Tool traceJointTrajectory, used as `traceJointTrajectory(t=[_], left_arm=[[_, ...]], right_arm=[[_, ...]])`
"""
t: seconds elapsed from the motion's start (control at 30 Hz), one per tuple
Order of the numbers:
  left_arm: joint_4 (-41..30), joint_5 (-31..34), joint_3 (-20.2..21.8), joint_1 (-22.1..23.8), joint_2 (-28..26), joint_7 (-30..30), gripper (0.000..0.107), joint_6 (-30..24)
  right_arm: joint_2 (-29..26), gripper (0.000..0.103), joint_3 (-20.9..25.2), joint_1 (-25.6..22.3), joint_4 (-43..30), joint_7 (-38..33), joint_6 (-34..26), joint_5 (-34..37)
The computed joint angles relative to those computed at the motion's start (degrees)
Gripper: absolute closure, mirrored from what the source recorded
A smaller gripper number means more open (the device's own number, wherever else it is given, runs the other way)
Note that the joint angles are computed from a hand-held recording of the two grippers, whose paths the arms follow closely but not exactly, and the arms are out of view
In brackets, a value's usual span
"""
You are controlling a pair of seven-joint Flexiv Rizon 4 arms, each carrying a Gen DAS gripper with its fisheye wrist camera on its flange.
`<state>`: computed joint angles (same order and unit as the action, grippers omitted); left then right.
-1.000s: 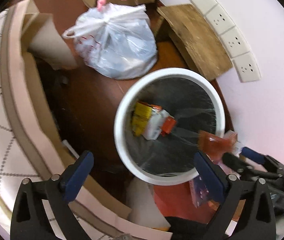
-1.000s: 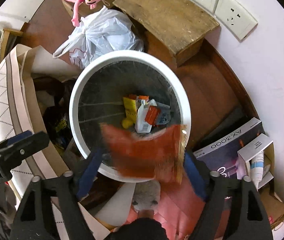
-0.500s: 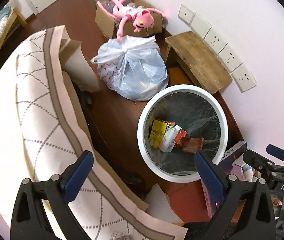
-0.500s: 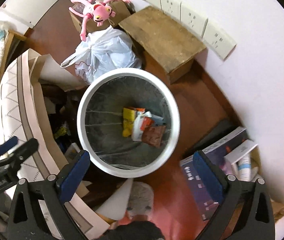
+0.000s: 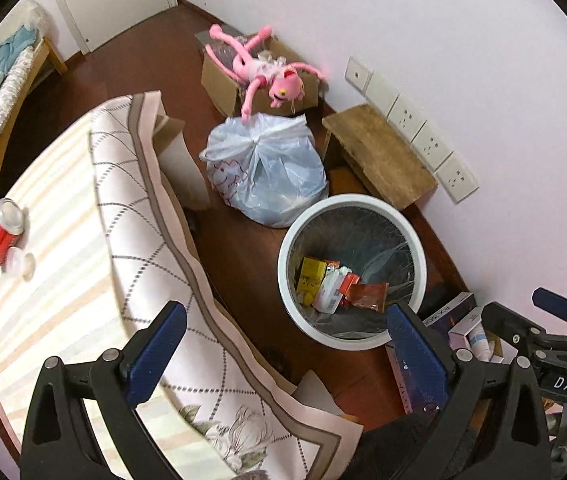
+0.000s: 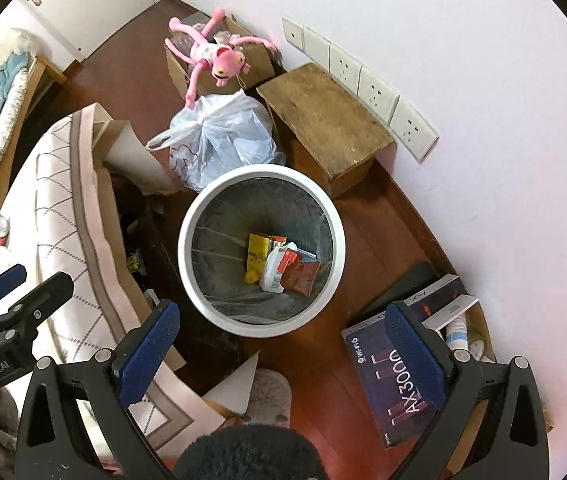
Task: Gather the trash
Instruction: 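Grasp the red Coca-Cola can with the left tool while the right tool grasps the clear cup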
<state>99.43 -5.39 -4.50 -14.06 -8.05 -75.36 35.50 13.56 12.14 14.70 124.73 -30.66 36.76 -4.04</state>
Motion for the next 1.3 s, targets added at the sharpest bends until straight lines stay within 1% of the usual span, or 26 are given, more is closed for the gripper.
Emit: traceJointTrajectory(t=[0.2,0.23,0.27,0.37,0.47,0.57,0.63,0.67,0.8,0.87,0.93,0.97,1.03,1.1,1.13,1.2,1.23,1.27,1.3], left_arm=[[2.0,-2.5,0.9,1.1,5.0,2.0,0.004,2.0],[2.0,-2.4,1.0,1.3,5.6,1.8,0.004,1.8],[2.0,-2.1,1.2,1.6,6.4,1.5,0.004,1.7],[2.2,-3.4,1.9,2.7,8.3,2.0,0.004,1.7],[3.1,-5.9,3.0,4.2,9.9,3.7,0.004,2.8],[3.9,-6.7,4.5,6.3,10.7,4.2,0.004,4.2],[4.4,-5.6,5.5,8.2,10.8,4.1,0.004,5.5],[4.6,-4.0,6.2,9.4,10.6,3.5,0.004,6.3],[5.1,1.5,8.9,14.8,8.3,1.6,0.004,7.0],[4.7,4.8,10.0,17.2,6.5,0.2,0.004,7.1],[3.9,8.9,11.4,19.7,3.9,-1.9,0.004,7.5],[3.3,10.6,12.0,20.8,2.4,-2.9,0.004,7.4],[1.9,12.9,13.1,22.6,-0.2,-4.5,0.004,6.5],[0.7,14.3,14.1,24.2,-2.5,-5.6,0.004,6.4],[0.6,14.2,14.4,24.9,-3.3,-5.6,0.004,6.9],[-0.1,14.9,15.0,25.9,-4.7,-6.0,0.004,7.4],[-0.4,15.1,15.2,26.3,-5.4,-5.7,0.004,7.8],[-0.8,15.3,15.3,26.5,-5.9,-5.6,0.004,8.0],[-1.2,15.6,15.4,26.7,-6.4,-5.3,0.004,8.2]], right_arm=[[4.3,0.0,2.1,0.6,-1.3,4.3,-2.0,-1.7],[5.0,0.0,2.0,1.3,-1.5,5.2,-2.1,-2.2],[5.7,0.0,0.9,3.1,-1.5,6.2,-2.1,-3.1],[6.9,0.0,1.7,4.2,-2.9,9.4,-2.8,-5.4],[6.1,0.0,4.0,3.9,-6.0,11.6,-2.8,-7.2],[3.3,0.0,3.2,7.4,-9.4,13.5,-2.6,-10.0],[-0.5,0.0,5.6,6.4,-13.0,13.2,-1.1,-10.3],[-3.5,0.0,6.1,7.0,-15.3,12.7,0.0,-10.5],[-15.2,0.0,4.7,11.8,-24.4,8.7,2.8,-10.1],[-23.0,0.0,3.8,14.3,-31.1,6.1,3.8,-9.2],[-30.9,0.0,6.3,13.9,-38.1,3.8,4.4,-8.9],[-34.3,0.0,6.4,14.9,-42.4,2.8,2.3,-8.6],[-42.3,0.0,2.3,19.8,-51.7,-1.8,0.3,-6.8],[-49.8,0.0,0.9,22.1,-61.1,-5.3,-3.1,-6.6],[-52.9,0.0,0.3,23.0,-65.7,-6.5,-5.8,-6.4],[-60.0,0.005,-1.1,24.8,-75.1,-9.1,-8.1,-6.5],[-62.9,0.006,-1.8,25.4,-79.7,-10.1,-10.9,-6.0],[-66.2,0.008,-1.0,25.4,-84.4,-10.6,-12.8,-7.2],[-69.6,0.009,1.7,24.9,-89.1,-10.5,-14.7,-10.2]])
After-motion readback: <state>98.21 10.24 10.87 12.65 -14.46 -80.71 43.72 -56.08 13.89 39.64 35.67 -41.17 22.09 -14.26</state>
